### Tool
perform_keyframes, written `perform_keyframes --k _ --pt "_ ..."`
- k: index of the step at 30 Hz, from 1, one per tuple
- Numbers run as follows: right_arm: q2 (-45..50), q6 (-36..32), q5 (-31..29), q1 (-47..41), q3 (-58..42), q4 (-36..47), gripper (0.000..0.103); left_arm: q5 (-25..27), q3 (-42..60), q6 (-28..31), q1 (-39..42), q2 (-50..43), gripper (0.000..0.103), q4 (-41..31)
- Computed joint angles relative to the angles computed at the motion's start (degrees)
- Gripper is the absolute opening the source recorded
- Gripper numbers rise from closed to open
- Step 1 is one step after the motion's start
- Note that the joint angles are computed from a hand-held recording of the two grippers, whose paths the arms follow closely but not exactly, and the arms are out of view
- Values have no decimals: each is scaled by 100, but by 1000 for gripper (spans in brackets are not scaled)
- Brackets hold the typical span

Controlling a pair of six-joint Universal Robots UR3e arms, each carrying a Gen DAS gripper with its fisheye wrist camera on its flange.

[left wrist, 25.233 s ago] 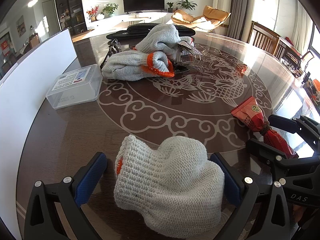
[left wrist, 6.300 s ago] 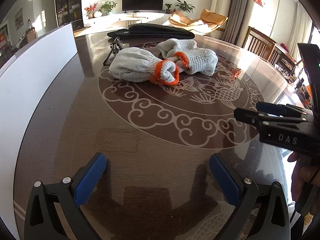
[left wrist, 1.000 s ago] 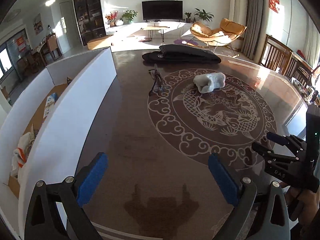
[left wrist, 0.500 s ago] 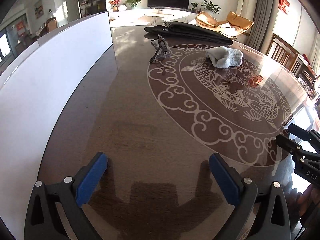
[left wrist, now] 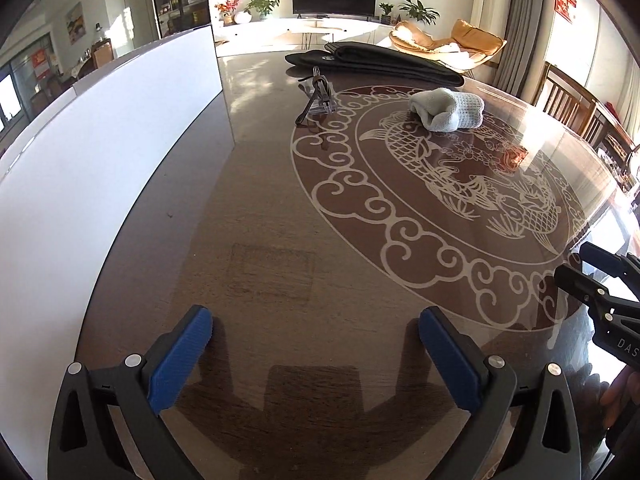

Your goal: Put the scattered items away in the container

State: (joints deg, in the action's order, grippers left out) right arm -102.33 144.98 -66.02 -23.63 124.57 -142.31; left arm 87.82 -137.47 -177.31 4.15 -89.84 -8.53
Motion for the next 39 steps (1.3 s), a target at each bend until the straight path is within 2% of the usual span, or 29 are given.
perform_keyframes --k 27,28,30,31,32,34,36,39 --pt "5 -24 7 4 8 -4 69 -18 -15 18 22 14 103 -4" --pt "31 -183 65 -2 -38 63 70 -12 -15 14 16 11 103 0" --pt "328 -1141 191 109 -502 472 69 -10 -14 13 16 10 103 2" --pt "567 -1567 42 300 -775 411 67 -8 -15 10 12 3 103 8" --pt "820 -1879 -176 528 -952 4 66 -6 -14 6 9 -3 103 14" --pt "1328 -2442 -109 757 -1472 -422 66 -6 -14 6 9 -3 103 14" --pt "2020 -2820 -57 1023 -2376 -333 67 -5 -5 6 6 -12 103 11" --pt "3160 -3507 -513 1557 -3871 -10 66 -4 8 7 2 -27 103 13"
